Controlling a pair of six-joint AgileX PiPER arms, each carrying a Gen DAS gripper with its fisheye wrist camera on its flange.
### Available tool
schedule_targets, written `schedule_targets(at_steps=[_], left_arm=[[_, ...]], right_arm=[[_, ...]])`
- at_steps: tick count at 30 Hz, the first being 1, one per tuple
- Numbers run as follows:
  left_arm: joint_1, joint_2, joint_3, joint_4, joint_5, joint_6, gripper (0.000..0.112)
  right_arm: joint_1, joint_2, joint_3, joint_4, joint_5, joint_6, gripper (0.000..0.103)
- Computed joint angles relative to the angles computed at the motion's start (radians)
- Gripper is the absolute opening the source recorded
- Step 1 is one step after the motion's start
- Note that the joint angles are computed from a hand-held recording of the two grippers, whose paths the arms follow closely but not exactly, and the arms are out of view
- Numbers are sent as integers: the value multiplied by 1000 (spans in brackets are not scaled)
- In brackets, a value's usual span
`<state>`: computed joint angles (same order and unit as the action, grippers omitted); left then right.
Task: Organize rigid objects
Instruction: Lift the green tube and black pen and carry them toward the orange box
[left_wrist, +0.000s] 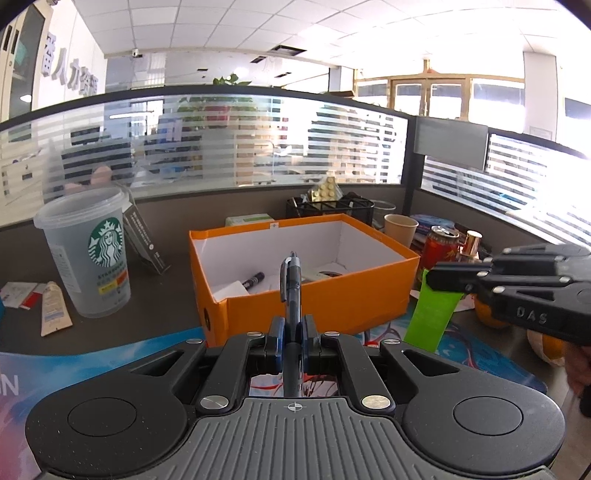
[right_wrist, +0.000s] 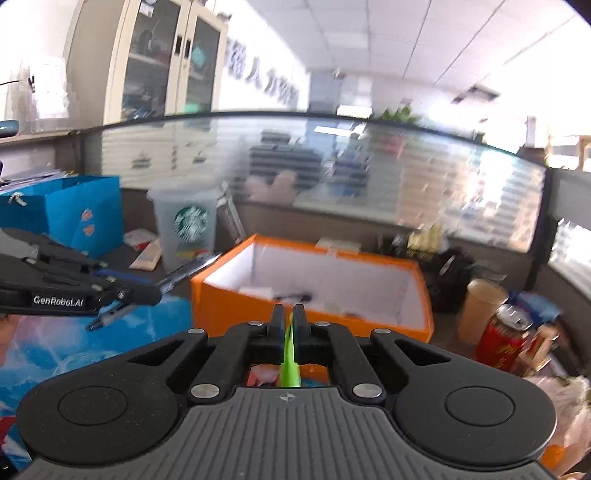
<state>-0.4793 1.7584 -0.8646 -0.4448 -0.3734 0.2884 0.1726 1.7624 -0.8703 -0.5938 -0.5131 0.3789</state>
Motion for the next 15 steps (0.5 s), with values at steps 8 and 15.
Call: schedule_targets(at_steps=[8,15], left_arm=[[10,25,-8,40,17,-46,7],[15,31,-14,65,25,-70,7]], right_arm=[[-43,77,-20,-77,-33,116,11],[-11,168,-59,-61,50,62,11]])
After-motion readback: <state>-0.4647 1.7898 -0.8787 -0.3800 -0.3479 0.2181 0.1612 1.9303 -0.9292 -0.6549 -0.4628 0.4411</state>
